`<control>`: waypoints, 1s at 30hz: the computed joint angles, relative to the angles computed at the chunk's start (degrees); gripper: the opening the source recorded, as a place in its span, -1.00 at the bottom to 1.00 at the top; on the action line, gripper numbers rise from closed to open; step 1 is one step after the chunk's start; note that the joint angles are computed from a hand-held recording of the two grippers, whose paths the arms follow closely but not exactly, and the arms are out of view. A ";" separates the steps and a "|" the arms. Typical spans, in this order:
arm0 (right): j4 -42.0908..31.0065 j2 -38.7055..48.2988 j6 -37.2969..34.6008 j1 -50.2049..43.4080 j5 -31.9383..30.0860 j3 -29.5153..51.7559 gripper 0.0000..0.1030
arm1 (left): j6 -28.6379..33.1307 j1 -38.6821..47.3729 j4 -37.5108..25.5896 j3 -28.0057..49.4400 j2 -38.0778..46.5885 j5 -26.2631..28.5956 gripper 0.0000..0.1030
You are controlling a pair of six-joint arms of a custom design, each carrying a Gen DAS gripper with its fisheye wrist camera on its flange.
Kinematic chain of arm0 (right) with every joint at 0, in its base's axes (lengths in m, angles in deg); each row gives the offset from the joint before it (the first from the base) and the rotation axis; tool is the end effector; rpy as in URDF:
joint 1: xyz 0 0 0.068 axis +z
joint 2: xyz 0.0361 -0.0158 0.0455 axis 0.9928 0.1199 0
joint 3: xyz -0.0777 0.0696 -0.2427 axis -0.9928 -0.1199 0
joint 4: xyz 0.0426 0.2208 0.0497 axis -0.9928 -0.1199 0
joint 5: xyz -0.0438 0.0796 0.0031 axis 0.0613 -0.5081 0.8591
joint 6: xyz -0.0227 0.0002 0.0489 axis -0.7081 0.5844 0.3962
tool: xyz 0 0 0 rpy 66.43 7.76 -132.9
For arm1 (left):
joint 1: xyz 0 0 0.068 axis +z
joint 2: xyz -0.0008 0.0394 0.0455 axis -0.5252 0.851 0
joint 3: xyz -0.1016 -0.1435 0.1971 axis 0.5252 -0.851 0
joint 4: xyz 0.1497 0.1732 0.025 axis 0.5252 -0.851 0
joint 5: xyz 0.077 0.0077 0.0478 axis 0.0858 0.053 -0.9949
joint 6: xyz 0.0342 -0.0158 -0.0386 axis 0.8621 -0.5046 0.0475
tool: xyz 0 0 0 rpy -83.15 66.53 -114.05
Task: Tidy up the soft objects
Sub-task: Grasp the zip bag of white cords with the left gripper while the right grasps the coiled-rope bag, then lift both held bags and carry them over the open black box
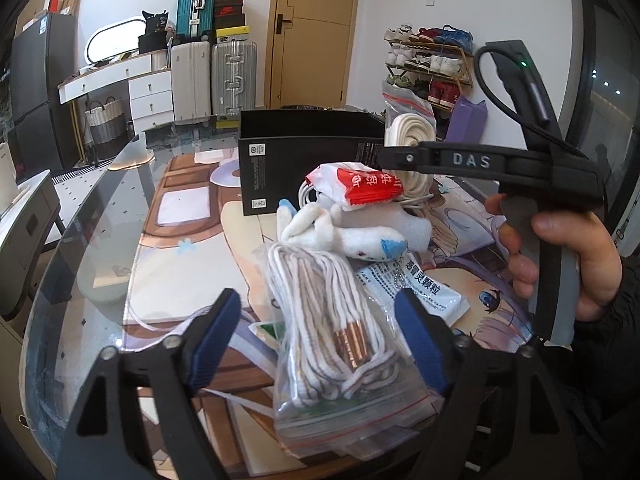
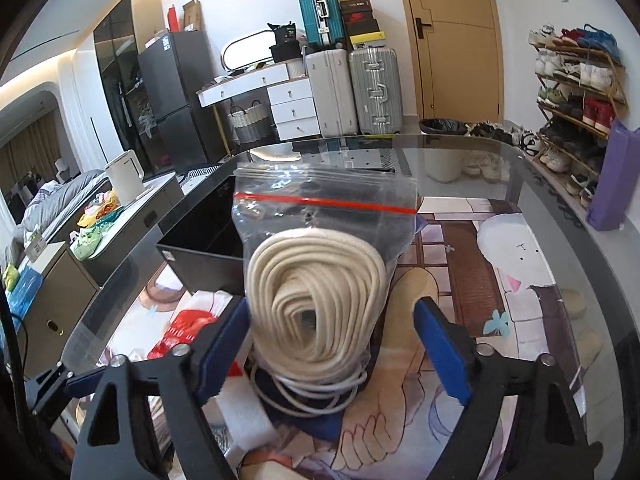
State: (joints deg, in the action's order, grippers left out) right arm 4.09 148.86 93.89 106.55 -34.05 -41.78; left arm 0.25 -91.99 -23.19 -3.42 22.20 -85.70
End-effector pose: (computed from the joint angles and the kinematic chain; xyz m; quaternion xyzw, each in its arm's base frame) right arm 0.2305 0.0964 0.2070 -0.0372 0.8948 0.1115 0.4308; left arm 0.1267 -0.1929 0.2125 0.1694 0.8851 -0.1366 0.4114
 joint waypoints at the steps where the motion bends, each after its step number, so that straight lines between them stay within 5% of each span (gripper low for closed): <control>1: 0.46 0.59 -0.02 -0.43 -0.62 0.23 0.52 | 0.12 -0.05 -0.06 0.12 0.33 -0.04 0.56; 7: 1.07 1.74 -1.21 -1.67 -3.34 0.81 0.07 | -0.48 1.20 0.86 -0.22 2.22 1.63 0.53; 11: 2.05 -0.86 -1.88 -2.23 -3.73 -1.52 -0.11 | 0.00 1.37 1.54 -0.45 2.63 1.58 0.18; 18: 1.74 -5.32 -3.14 -3.51 -4.87 -3.92 -0.17 | 0.58 1.55 2.33 -1.20 1.45 1.90 -0.07; 30: -0.15 -10.33 -5.56 -1.99 -4.07 -5.51 -0.17 | 0.63 1.00 1.42 -1.39 -1.19 1.01 -0.14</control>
